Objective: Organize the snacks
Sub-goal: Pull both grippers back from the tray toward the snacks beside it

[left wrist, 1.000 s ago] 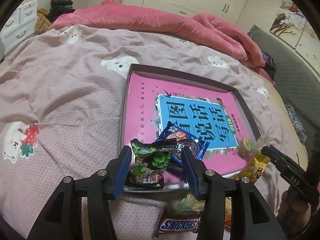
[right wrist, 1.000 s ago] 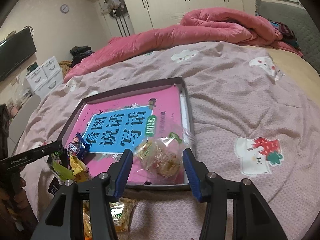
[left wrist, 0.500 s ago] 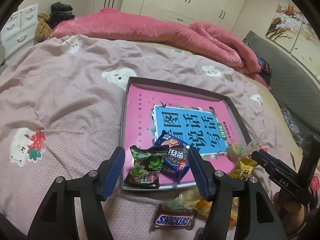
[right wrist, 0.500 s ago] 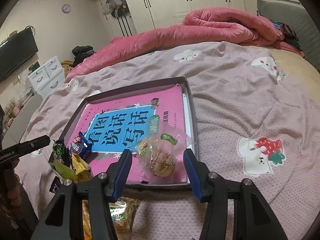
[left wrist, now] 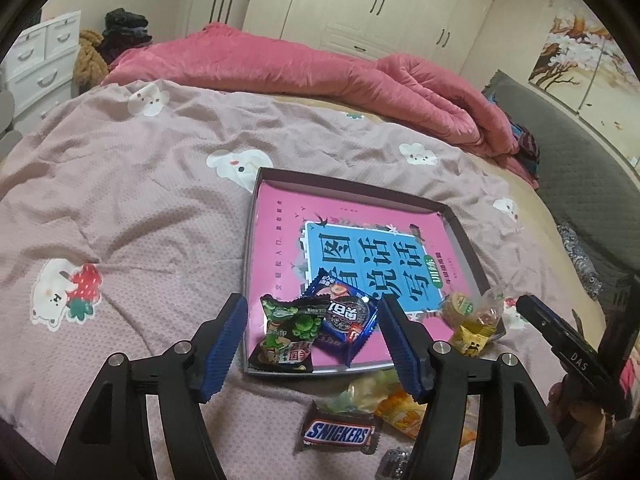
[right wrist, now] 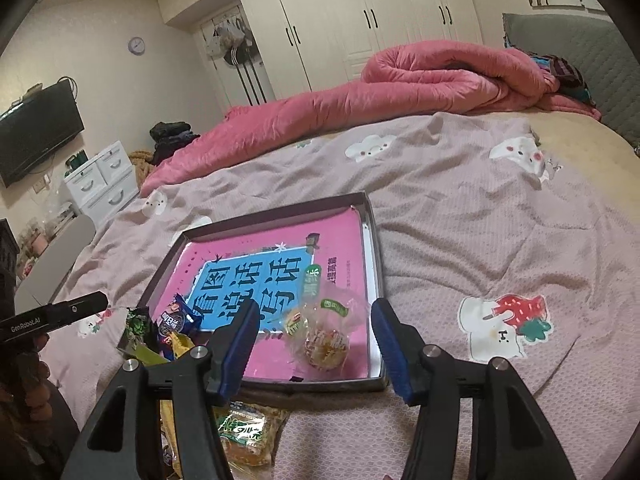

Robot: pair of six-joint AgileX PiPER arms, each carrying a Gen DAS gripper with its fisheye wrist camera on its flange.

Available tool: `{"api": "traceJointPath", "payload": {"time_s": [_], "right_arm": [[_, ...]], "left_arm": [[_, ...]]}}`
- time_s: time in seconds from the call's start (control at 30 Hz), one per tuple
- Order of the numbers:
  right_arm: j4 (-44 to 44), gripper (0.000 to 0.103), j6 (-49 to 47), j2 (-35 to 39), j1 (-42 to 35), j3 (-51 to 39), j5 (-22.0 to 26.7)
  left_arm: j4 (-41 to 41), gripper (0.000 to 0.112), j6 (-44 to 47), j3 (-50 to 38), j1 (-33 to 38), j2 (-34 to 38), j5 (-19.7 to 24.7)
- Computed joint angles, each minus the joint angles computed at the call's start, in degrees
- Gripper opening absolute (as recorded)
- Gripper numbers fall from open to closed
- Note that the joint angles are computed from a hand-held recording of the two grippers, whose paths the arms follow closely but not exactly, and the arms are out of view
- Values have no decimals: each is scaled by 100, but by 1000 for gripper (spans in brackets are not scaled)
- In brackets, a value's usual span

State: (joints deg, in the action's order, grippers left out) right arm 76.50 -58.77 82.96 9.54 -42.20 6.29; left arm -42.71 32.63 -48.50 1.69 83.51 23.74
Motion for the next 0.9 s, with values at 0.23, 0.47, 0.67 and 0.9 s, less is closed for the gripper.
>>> {"api": "traceJointPath", "payload": {"time_s": [0.23, 0.47, 0.67, 0.9], "right_arm": [[-412, 58, 406, -278, 80, 131, 8], [-1010, 59, 966, -534, 274, 224, -23], [-1893, 61, 1843, -699, 483, 258, -8], [-2714, 61, 2671, -824, 688, 300, 14]], "left_arm": [[18, 76, -73, 75, 6, -255, 157], [237, 76, -254, 136, -71, -405, 273], [314, 76, -269, 225, -82, -570, 311], [383, 76, -266, 303, -124, -724, 399]]}}
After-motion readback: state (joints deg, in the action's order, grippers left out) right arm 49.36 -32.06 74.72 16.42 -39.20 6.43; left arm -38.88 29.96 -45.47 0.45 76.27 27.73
